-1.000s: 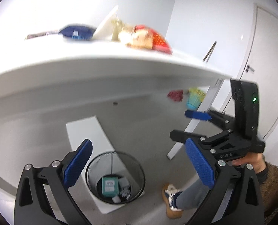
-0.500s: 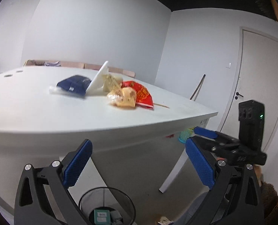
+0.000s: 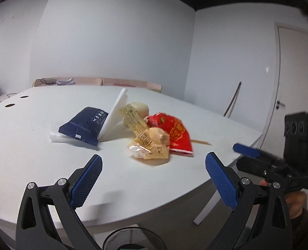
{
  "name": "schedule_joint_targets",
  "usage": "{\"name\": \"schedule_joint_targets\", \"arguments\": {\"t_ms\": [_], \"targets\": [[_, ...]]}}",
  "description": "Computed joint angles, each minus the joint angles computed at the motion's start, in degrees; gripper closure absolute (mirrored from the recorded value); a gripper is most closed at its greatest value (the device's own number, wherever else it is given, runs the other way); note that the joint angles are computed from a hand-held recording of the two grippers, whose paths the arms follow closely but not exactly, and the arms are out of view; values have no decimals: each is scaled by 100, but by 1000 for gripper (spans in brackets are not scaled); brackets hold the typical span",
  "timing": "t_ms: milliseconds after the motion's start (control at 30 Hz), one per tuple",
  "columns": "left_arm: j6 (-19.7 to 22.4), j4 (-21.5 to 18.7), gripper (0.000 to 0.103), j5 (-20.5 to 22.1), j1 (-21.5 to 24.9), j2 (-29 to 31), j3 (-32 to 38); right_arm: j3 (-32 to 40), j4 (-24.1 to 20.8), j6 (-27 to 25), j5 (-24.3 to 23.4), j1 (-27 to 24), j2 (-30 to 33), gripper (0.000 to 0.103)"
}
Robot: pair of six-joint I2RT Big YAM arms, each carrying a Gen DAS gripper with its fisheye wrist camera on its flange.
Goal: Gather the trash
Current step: 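Grasp the yellow wrapper with the left tool while the right tool grasps the red snack bag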
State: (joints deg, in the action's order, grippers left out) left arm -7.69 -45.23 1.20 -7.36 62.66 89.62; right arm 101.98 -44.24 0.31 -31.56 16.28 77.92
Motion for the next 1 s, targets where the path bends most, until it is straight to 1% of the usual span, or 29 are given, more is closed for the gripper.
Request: {"name": "schedule_joint_targets", "arguments": {"t_ms": [67,200,300,333,400,433,500,533,567,600,633,667,700,767,800,833,867,900,933,1000], "targets": [[-126,-148,4,109,64,136,145,174,-117,-79,196,72,145,3],[-307,-372,4,189,197,373,470,706,-549,-217,441,177,526,3],[-473,-527,5,391,278,581,777,1060,-785,-93,665,230,769,3],[-466,-552,5,445,281,652,867,1151,-842,-102,703,244,828,4],[-427,-788,6,298,226,848,1143,1396,-1028,-219,879,306,986,4],[-392,-921,6,314,210,954,1284,1513,-1094,-249,1018,345,1073,4],[-400,-1214,14,272,171,1174,1561,1748,-1330,-262,1074,373,1261,4],[-434,-1382,15,209,147,1297,1713,1833,-1434,-253,1133,381,1329,6],[-497,-1541,24,113,126,1405,1831,1893,-1516,-254,1230,398,1392,11],[-545,-1669,36,42,98,1507,1925,1869,-1481,-297,1408,429,1400,17],[-559,-1766,38,-2,75,1577,1984,1822,-1416,-357,1567,461,1384,21],[-585,-1878,38,-88,35,1632,2026,1816,-1395,-403,1647,475,1396,22],[-621,-1960,49,-166,8,1691,2066,1791,-1359,-402,1637,477,1391,24],[-731,-1932,59,-287,-15,1706,2051,1690,-1219,-391,1668,498,1363,34],[-779,-1931,64,-343,-25,1710,2052,1639,-1157,-454,1770,535,1343,46],[-763,-1900,67,-412,-51,1690,2027,1571,-1071,-515,1824,568,1313,63],[-737,-1857,74,-573,-97,1650,1985,1515,-1015,-483,1743,571,1288,71],[-723,-1806,83,-704,-138,1600,1918,1501,-999,-421,1696,578,1281,75],[-718,-1772,84,-816,-162,1597,1903,1431,-954,-391,1710,584,1238,80],[-749,-1753,85,-901,-187,1539,1847,1322,-886,-424,1708,578,1164,85]]}}
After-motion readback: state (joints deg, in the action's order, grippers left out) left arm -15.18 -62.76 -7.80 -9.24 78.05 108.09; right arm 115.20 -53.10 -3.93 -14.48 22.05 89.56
